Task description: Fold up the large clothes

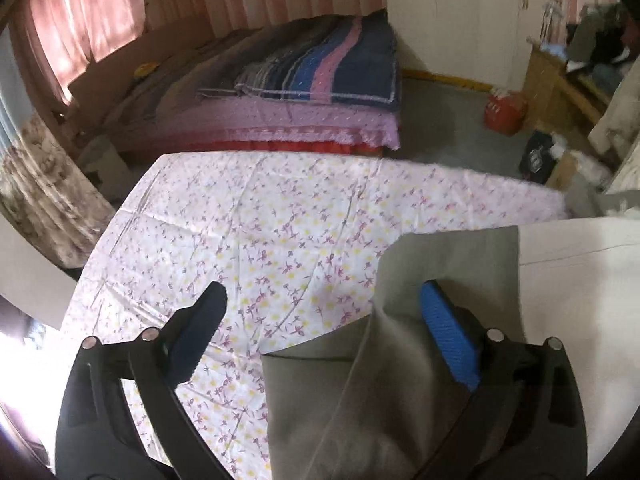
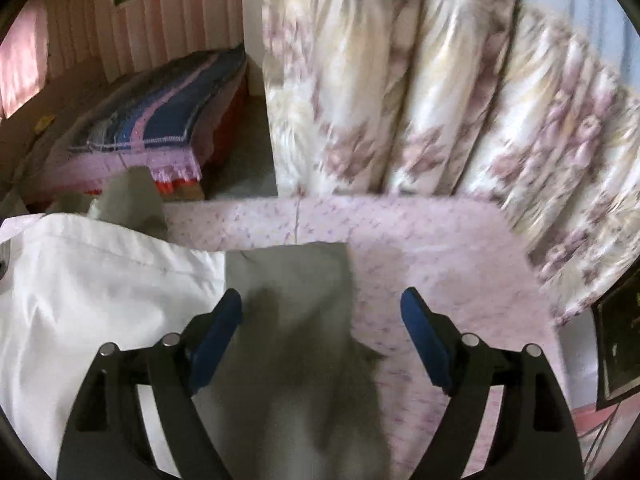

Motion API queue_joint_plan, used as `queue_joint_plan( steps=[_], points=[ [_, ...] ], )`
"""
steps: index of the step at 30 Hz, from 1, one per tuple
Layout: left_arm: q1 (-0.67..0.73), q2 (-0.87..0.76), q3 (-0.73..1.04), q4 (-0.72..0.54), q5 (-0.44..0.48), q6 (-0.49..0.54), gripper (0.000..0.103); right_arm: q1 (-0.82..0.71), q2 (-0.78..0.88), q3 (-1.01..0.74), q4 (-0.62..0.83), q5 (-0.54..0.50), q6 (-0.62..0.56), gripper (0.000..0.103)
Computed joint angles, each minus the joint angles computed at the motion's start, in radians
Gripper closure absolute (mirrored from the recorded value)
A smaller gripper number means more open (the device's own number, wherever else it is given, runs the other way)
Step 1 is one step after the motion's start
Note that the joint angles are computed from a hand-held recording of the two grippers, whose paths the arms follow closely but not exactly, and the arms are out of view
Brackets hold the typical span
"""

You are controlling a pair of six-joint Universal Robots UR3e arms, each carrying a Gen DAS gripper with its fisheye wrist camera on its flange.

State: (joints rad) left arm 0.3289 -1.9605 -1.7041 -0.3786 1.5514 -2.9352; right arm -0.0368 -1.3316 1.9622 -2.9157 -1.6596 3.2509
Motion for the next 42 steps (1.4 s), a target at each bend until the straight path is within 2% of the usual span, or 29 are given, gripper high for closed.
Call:
queue_joint_plan(
  steps=[3,6,8,9,12,14,16,19,22,25,28,30,34,38,42],
  points=[
    [0.053,0.136,-0.108,0.005,-0.108,0.050,0.008,-0.033,-0.196,0.119,0.004,0.064,-0.058,0.020],
    [0.104,0.370,-0.264,-0.022,-0.218,0.114,0.008,-0.071,-0.427,0.218,0.107,0.112,-0.103,0.020],
    [0.130,0.503,-0.335,-0.067,-0.251,0.138,0.007,-0.118,-0.583,0.286,0.197,0.152,-0.136,0.020],
    [0.142,0.590,-0.374,-0.112,-0.266,0.151,0.007,-0.134,-0.663,0.316,0.252,0.164,-0.148,0.020],
    [0.227,0.816,-0.466,-0.264,-0.392,0.188,0.005,-0.160,-0.873,0.403,0.383,0.163,-0.181,0.020],
    [0.254,0.975,-0.529,-0.363,-0.436,0.226,0.005,-0.175,-0.970,0.442,0.461,0.179,-0.214,0.020],
    [0.249,1.114,-0.589,-0.440,-0.458,0.242,0.005,-0.168,-1.026,0.491,0.476,0.160,-0.215,0.020],
    [0.181,1.205,-0.634,-0.494,-0.426,0.209,0.005,-0.240,-1.171,0.552,0.596,0.217,-0.244,0.020],
    [0.033,1.160,-0.699,-0.363,-0.299,0.111,0.005,-0.255,-1.252,0.579,0.649,0.249,-0.231,0.020],
    [-0.041,1.120,-0.731,-0.295,-0.250,0.064,0.005,-0.149,-1.198,0.579,0.580,0.201,-0.159,0.020],
    [-0.091,1.122,-0.759,-0.251,-0.251,0.042,0.005,0.031,-1.017,0.553,0.408,0.096,-0.031,0.020],
    [-0.161,1.082,-0.754,-0.204,-0.219,0.003,0.005,0.175,-0.861,0.509,0.293,0.008,0.051,0.020],
    [-0.336,0.925,-0.727,-0.051,-0.099,-0.076,0.005,0.399,-0.598,0.389,0.162,-0.134,0.164,0.020],
    [-0.369,0.819,-0.733,0.040,-0.050,-0.109,0.005,0.490,-0.438,0.308,0.105,-0.173,0.210,0.020],
    [-0.345,0.710,-0.750,0.133,-0.020,-0.087,0.005,0.529,-0.304,0.240,0.076,-0.222,0.237,0.020]
  ],
)
